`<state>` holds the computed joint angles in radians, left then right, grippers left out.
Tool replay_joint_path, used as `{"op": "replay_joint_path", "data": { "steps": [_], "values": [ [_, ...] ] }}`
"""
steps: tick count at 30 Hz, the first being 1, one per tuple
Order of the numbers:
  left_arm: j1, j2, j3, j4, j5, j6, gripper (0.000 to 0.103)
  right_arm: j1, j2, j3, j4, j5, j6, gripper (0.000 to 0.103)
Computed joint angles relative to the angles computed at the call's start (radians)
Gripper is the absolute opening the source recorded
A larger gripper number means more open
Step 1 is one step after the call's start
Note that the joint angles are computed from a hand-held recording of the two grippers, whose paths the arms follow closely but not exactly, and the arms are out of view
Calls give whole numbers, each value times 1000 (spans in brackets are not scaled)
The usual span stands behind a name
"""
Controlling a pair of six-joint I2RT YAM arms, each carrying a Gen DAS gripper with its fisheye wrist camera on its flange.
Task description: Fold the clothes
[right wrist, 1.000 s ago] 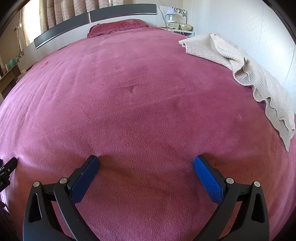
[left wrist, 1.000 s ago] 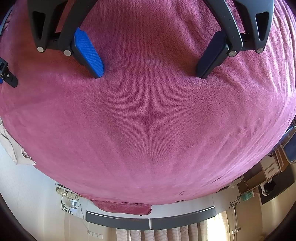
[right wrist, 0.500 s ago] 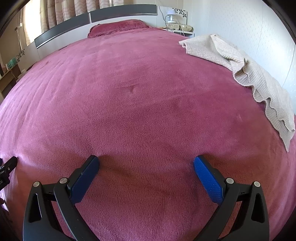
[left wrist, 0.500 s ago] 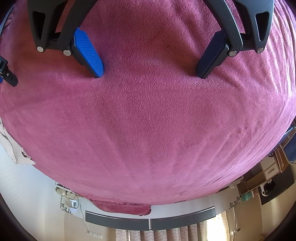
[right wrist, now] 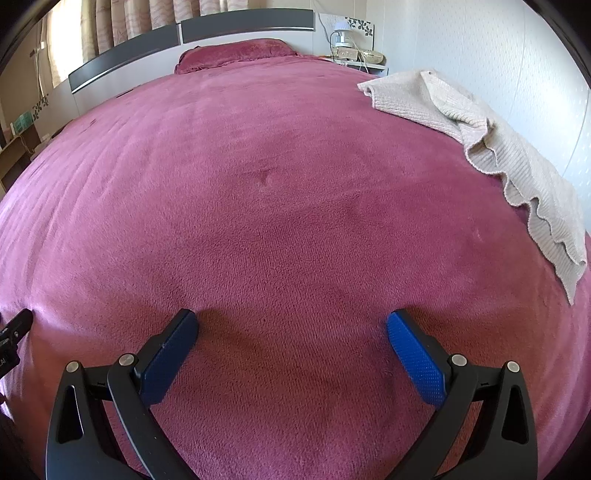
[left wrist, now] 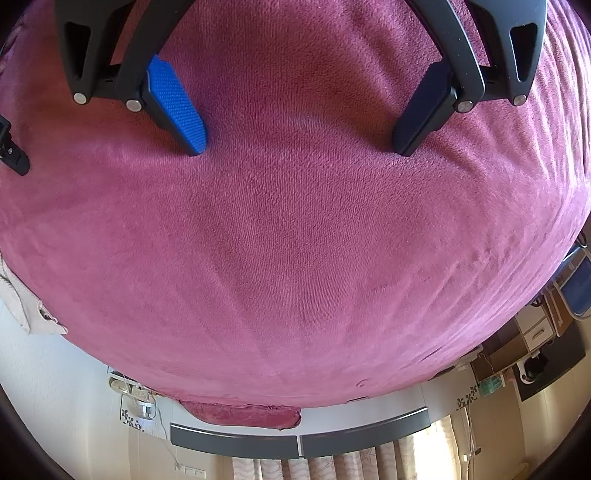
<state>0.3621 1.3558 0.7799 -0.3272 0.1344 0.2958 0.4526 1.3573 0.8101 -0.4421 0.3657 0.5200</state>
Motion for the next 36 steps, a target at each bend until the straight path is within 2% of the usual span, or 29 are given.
{"op": "replay_joint_path", "data": {
  "steps": [3, 6, 8, 14, 17, 18, 21, 23, 24, 26, 28, 32, 34, 36],
  "values": [
    [-12, 3, 16, -21, -18, -10, 103, -3, 8, 5, 1, -1, -3, 103],
    [-59, 20, 79, -95, -68, -53, 103, -11, 9, 11, -7, -14, -7, 103],
    [-99, 22, 117, -136, -95, -84, 93, -27, 5, 14, -12, -41, -18, 103],
    [-319, -8, 197, -222, -167, -154, 90, -78, -43, 21, -59, -143, -62, 103],
    [-498, 33, 293, -240, -205, -227, 90, -154, -147, -17, -109, -243, -96, 103],
    [-561, 70, 348, -254, -198, -260, 90, -191, -191, -34, -136, -272, -106, 103],
    [-733, 246, 583, -307, -93, -365, 90, -370, -379, -103, -264, -334, -163, 103],
    [-806, 357, 727, -320, 11, -404, 90, -595, -484, -132, -361, -413, -261, 103],
    [-851, 413, 794, -312, 22, -420, 90, -720, -512, -140, -393, -471, -316, 103],
    [-955, 533, 941, -287, -41, -437, 90, -971, -532, -142, -444, -579, -423, 103],
    [-1031, 677, 1133, -307, -92, -438, 90, -1190, -513, -124, -471, -698, -570, 103],
    [-1087, 1025, 1618, -491, -172, -473, 90, -1415, -458, -81, -469, -765, -729, 103],
    [-1097, 1084, 1689, -554, -208, -491, 90, -1475, -424, -66, -472, -789, -771, 103],
    [-1094, 1104, 1699, -570, -189, -511, 90, -1497, -391, -60, -461, -795, -782, 103]
  ]
}}
